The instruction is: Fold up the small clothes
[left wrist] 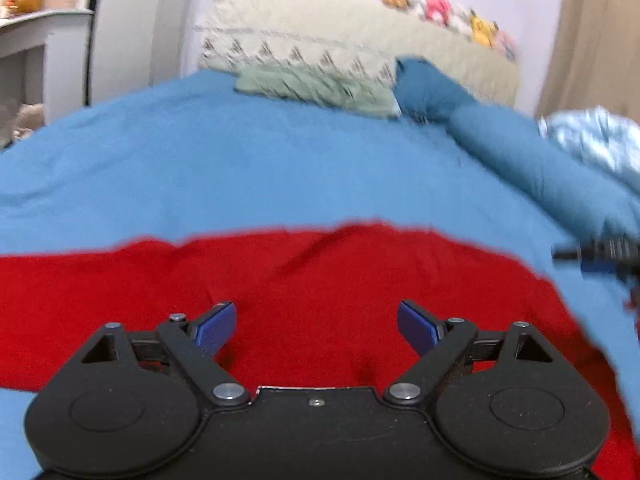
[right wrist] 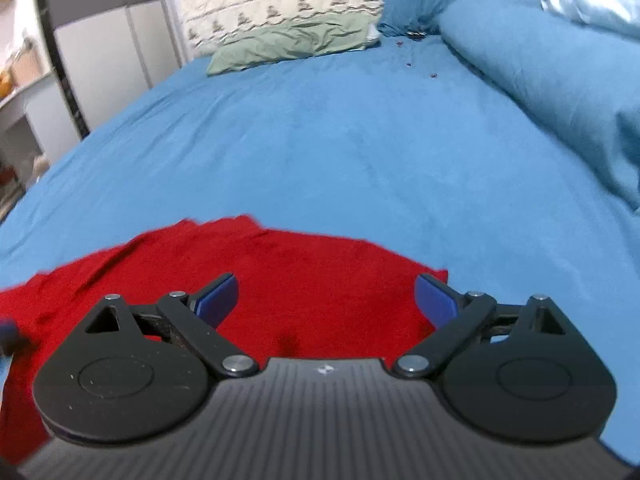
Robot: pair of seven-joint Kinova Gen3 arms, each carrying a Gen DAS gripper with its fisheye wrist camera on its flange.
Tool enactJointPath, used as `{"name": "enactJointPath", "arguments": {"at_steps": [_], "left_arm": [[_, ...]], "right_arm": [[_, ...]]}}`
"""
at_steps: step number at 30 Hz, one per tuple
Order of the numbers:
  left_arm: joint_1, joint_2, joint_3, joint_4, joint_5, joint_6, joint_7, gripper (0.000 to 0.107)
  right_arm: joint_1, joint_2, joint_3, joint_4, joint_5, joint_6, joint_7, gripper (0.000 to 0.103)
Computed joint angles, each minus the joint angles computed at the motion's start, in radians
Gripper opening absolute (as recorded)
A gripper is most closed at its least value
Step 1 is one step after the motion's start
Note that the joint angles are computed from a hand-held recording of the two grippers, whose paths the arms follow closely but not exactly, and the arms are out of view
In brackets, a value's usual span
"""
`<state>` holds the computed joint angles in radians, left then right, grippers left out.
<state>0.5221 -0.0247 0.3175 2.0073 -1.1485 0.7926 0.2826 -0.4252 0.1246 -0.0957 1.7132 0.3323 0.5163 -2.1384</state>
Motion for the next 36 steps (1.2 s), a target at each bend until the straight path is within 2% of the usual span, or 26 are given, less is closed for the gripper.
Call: {"name": "enactJointPath", "arguments": {"at_steps": [4,7,11,14,16,20,24,27,29,32,34,35,36], "left_arm": [[-0.016,-0.113,0.034,-0.008,0.047,0.124,0.004,0.103],[-0.058,-0.221,0.063,0.034,0.075,0.189,0.058,0.103],[-0.121,-0.363,0.051,0.105,0.182,0.266,0.055,0.103],[-0.178,-0.447,-0.011,0.148,0.296,0.318,0.053,0.103],[-0.217,-0.518,-0.075,0.206,0.338,0.305,0.065,0.103],[-0.272,-0.602,-0.204,0.281,0.386,0.292,0.005,0.099],[-0.297,-0.619,-0.344,0.324,0.379,0.194,-0.076,0.081],[-0.336,-0.607,-0.395,0.361,0.346,0.1,-0.103,0.073],[-0.375,-0.581,-0.413,0.371,0.318,0.038,-0.106,0.064],[-0.439,-0.549,-0.42,0.386,0.298,-0.032,-0.099,0.04],[-0.477,-0.534,-0.429,0.392,0.303,-0.069,-0.099,0.009],[-0.495,-0.531,-0.431,0.392,0.31,-0.086,-0.098,0.004],[-0.513,-0.534,-0.431,0.396,0.316,-0.104,-0.094,0.004]], "right_arm": [[-0.075,-0.062,-0.043,-0.029,0.052,0.105,-0.069,0.103],[-0.097,-0.062,-0.091,-0.091,0.009,0.194,-0.072,0.103],[-0.154,-0.035,-0.123,-0.141,0.023,0.221,-0.104,0.103],[-0.202,0.0,-0.128,-0.179,0.042,0.229,-0.127,0.103],[-0.233,0.028,-0.124,-0.198,0.052,0.222,-0.137,0.103],[-0.298,0.081,-0.109,-0.226,0.073,0.217,-0.161,0.103],[-0.339,0.13,-0.089,-0.241,0.063,0.197,-0.17,0.103],[-0.356,0.152,-0.075,-0.24,0.053,0.185,-0.172,0.103],[-0.363,0.161,-0.066,-0.234,0.046,0.173,-0.173,0.103],[-0.371,0.171,-0.053,-0.226,0.044,0.155,-0.175,0.103],[-0.37,0.171,-0.048,-0.219,0.041,0.145,-0.177,0.103],[-0.368,0.17,-0.045,-0.213,0.039,0.138,-0.176,0.103],[-0.37,0.169,-0.042,-0.209,0.04,0.136,-0.18,0.103]]}}
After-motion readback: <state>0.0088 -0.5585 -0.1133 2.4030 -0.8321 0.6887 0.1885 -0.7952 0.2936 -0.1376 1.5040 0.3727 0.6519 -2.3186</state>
